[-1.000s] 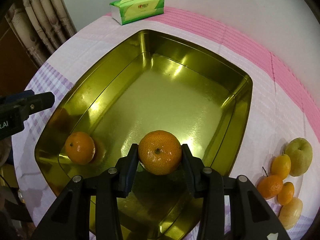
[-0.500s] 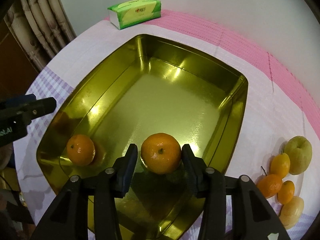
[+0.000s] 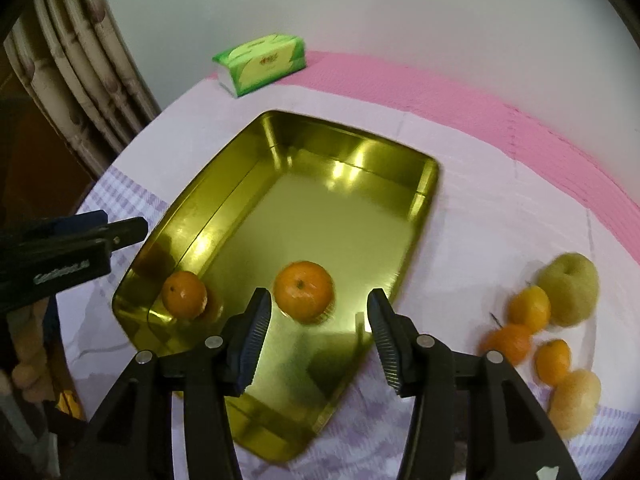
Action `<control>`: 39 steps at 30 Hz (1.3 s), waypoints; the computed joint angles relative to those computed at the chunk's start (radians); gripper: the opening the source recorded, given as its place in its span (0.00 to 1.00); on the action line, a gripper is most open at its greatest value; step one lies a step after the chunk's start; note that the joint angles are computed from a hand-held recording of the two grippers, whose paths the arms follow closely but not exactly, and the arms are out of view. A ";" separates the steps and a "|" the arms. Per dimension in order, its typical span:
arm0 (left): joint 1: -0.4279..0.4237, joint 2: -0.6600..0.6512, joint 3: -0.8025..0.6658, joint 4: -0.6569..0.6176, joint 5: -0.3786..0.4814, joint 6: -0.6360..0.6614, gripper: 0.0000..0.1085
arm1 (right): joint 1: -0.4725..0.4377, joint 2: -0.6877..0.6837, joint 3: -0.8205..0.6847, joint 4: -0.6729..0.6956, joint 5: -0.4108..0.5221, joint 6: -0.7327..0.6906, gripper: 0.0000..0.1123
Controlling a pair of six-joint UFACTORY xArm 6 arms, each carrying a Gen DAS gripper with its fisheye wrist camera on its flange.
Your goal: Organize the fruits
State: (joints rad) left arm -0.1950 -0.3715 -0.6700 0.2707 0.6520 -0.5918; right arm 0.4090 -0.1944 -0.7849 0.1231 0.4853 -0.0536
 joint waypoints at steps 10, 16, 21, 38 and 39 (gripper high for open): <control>-0.029 0.000 -0.001 0.037 0.004 -0.009 0.58 | -0.185 -0.219 0.158 -0.057 0.071 0.027 0.43; -0.050 0.000 -0.001 0.070 -0.003 -0.023 0.58 | -0.254 -0.281 0.245 -0.066 0.090 0.055 0.43; -0.079 0.003 -0.002 0.081 -0.003 -0.023 0.58 | -0.264 -0.311 0.302 -0.022 0.100 0.029 0.42; -0.259 0.010 -0.035 0.014 0.004 0.037 0.60 | -0.246 -0.231 0.297 0.069 0.014 -0.059 0.31; -0.270 0.014 -0.041 0.011 0.005 0.039 0.61 | -0.245 -0.228 0.297 0.073 0.009 -0.065 0.31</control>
